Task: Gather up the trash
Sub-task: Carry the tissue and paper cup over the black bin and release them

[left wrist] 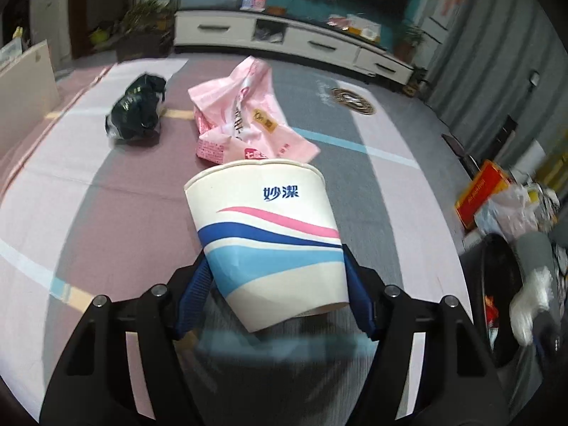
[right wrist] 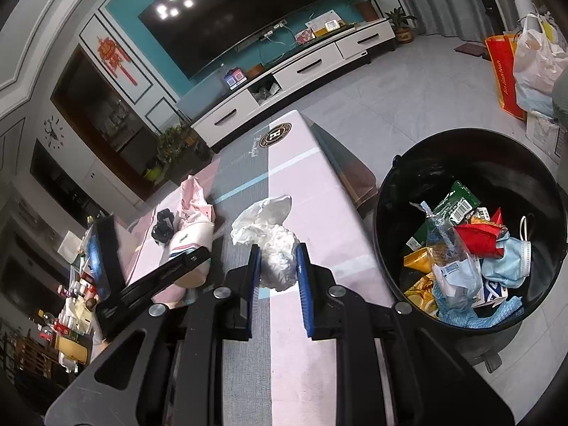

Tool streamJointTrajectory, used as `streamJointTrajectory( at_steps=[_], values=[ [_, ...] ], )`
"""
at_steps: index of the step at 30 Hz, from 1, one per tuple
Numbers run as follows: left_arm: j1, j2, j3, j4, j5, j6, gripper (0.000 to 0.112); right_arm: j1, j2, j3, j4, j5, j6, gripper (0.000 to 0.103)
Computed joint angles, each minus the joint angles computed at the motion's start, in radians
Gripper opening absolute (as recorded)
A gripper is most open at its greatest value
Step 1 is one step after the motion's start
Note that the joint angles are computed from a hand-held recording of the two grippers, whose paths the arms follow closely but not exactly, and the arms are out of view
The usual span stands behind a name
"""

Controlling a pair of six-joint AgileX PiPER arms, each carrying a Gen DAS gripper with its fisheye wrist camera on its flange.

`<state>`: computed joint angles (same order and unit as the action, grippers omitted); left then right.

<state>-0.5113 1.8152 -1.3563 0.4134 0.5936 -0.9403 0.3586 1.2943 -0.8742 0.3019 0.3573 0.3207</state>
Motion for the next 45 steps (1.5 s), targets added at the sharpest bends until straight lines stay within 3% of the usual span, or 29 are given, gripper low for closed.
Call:
streamJointTrajectory(
  at_steps=[11,20,29,45],
  values=[
    [-0.092,-0.325,0.369,0.082,-0.075,-0.069,0.070,0.109,0.056,-0.042,-0.272,0.033,0.232,0.021],
    [-0.162,-0.351,0.391,0.238,-0.044,-0.182,0.070,0.174,0.082,-0.057,-0.440,0.065,0.379,0.021],
    [-0.242,-0.350,0.371,0.365,0.018,-0.271,0.070,0.159,0.078,-0.051,-0.421,0.061,0.359,0.021],
    [-0.365,-0.284,0.226,0.409,0.149,-0.277,0.070,0.081,-0.038,0.018,-0.357,0.063,0.278,0.021]
  ],
)
